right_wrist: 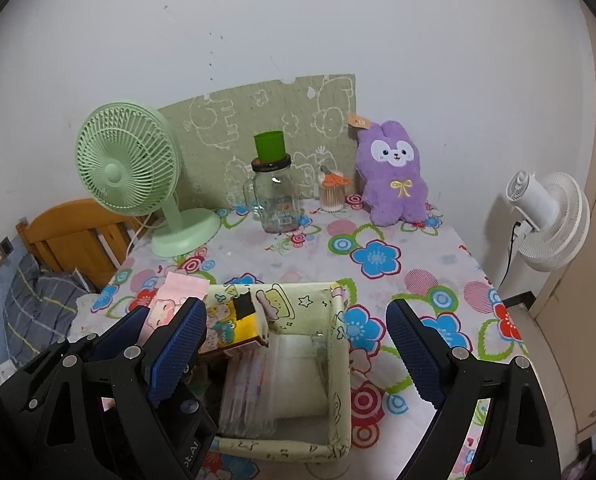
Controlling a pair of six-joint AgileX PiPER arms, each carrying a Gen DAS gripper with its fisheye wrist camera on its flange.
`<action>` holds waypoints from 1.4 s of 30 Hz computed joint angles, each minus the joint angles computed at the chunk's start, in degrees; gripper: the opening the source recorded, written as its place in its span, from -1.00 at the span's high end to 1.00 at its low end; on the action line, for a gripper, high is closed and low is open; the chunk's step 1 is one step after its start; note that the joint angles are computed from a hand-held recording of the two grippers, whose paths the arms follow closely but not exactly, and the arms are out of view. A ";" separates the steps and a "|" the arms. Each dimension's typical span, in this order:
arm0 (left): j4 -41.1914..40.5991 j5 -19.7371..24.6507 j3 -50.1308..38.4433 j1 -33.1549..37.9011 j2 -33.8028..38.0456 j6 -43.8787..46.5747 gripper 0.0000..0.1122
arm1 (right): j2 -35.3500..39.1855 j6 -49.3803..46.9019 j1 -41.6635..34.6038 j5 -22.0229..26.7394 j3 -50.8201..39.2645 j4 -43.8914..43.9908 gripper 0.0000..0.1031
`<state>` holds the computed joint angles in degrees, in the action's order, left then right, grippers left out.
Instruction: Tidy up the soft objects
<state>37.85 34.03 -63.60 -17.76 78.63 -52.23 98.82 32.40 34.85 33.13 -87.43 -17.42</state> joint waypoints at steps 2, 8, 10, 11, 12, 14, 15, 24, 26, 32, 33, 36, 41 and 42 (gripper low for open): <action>-0.88 -0.72 -0.25 0.68 0.88 0.61 0.30 | 0.89 -0.63 -0.34 0.03 -0.60 0.65 -0.81; -3.69 -2.57 -1.09 2.21 3.53 2.95 0.30 | 3.27 -1.61 -1.03 0.47 -2.13 1.73 -0.81; -4.34 -2.93 -1.27 2.44 4.18 3.52 0.29 | 4.01 -1.66 -1.17 0.76 -2.62 1.81 -0.81; -4.60 -3.01 -1.36 2.50 4.48 3.74 0.29 | 4.20 -1.69 -1.24 0.81 -2.72 1.88 -0.81; -5.18 -3.15 -1.43 2.63 4.77 4.28 0.28 | 4.52 -1.70 -1.32 0.97 -2.88 1.99 -0.81; -7.34 -3.30 -1.74 3.11 5.36 6.59 0.27 | 5.05 -2.28 -1.62 1.28 -3.10 2.90 -0.81; -7.60 -3.06 -1.86 3.14 5.58 6.85 0.26 | 5.27 -2.53 -1.73 1.38 -3.21 3.25 -0.81; -9.59 -1.95 -1.56 3.98 5.01 8.84 -0.23 | 5.49 -3.22 -1.04 0.75 -2.81 4.00 -0.81; -9.35 -1.53 -1.39 4.03 4.61 8.70 -0.25 | 5.33 -3.42 -0.81 0.60 -2.67 4.20 -0.81; -4.57 1.98 -0.64 2.32 1.91 3.91 -0.47 | 3.04 -3.57 0.02 -0.21 -1.08 4.07 -0.81; -4.27 2.40 -0.55 2.09 1.41 3.57 -0.49 | 2.35 -3.22 0.33 -0.42 -0.55 3.60 -0.81; -3.40 3.64 0.04 1.27 -0.67 2.74 -0.55 | -0.14 -2.12 1.22 -1.03 1.28 2.11 -0.81; -1.66 6.10 0.99 -0.85 -4.50 1.62 -0.67 | -4.41 -0.45 2.62 -1.68 4.39 0.04 -0.81; -0.47 6.90 1.24 -1.69 -5.34 0.63 -0.70 | -5.27 0.11 2.97 -1.69 4.96 -0.70 -0.81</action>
